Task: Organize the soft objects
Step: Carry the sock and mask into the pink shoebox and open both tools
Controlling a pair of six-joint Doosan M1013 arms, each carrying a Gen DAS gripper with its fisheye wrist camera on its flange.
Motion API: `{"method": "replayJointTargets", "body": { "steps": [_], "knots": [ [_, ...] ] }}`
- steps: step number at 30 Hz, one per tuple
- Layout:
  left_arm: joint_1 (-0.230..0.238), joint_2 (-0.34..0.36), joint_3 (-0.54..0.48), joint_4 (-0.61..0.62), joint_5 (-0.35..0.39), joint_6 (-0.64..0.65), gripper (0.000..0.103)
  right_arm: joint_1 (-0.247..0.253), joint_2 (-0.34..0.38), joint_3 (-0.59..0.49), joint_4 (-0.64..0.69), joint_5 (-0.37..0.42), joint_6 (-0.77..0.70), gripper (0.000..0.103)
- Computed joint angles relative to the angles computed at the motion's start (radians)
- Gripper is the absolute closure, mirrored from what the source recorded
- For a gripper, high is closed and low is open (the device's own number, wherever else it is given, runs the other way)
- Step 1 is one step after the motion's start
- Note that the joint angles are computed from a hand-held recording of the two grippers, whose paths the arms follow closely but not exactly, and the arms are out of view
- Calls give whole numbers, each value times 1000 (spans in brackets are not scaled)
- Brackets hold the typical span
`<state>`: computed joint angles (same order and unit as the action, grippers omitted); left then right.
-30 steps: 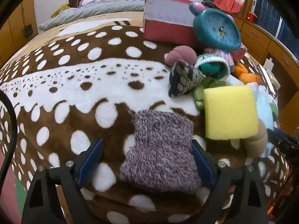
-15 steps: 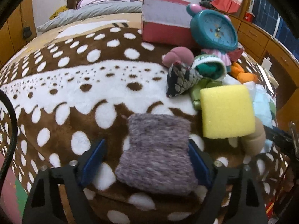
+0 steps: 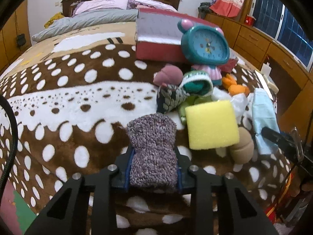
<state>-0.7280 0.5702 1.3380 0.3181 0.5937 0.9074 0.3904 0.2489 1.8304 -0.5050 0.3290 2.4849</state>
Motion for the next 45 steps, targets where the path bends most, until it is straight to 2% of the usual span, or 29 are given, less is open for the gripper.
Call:
{"method": "replayJointTargets", "body": {
  "steps": [3,6,10,15,19,26,30,34,39,45],
  "knots": [
    [-5,-11,7,44,-17,-27,68,-1,-12,11,-10,-19,7,81],
    [-9,-17,7,86,-22,-56,68,5,-24,19,-85,-29,64,81],
    [-6,-22,0,83,-31,-61,68,3,-36,26,-140,-38,96,81],
    [-7,-23,-18,112,-38,-72,68,-6,-47,26,-97,-59,34,81],
    [-6,-15,-46,102,-32,-50,68,-5,-55,22,-153,-63,54,81],
    [0,11,-113,64,-31,16,68,-16,-58,-2,-145,-64,-6,81],
    [14,33,-164,-37,-24,97,68,-27,-53,-25,-104,-65,-81,81],
    [16,57,-216,0,2,91,68,-36,-43,-52,-78,-59,-139,81],
    [28,95,-295,-11,31,118,68,-49,-24,-87,-50,-48,-195,81],
    [38,155,-408,2,76,118,68,-74,8,-140,37,-37,-299,81]
  ]
}}
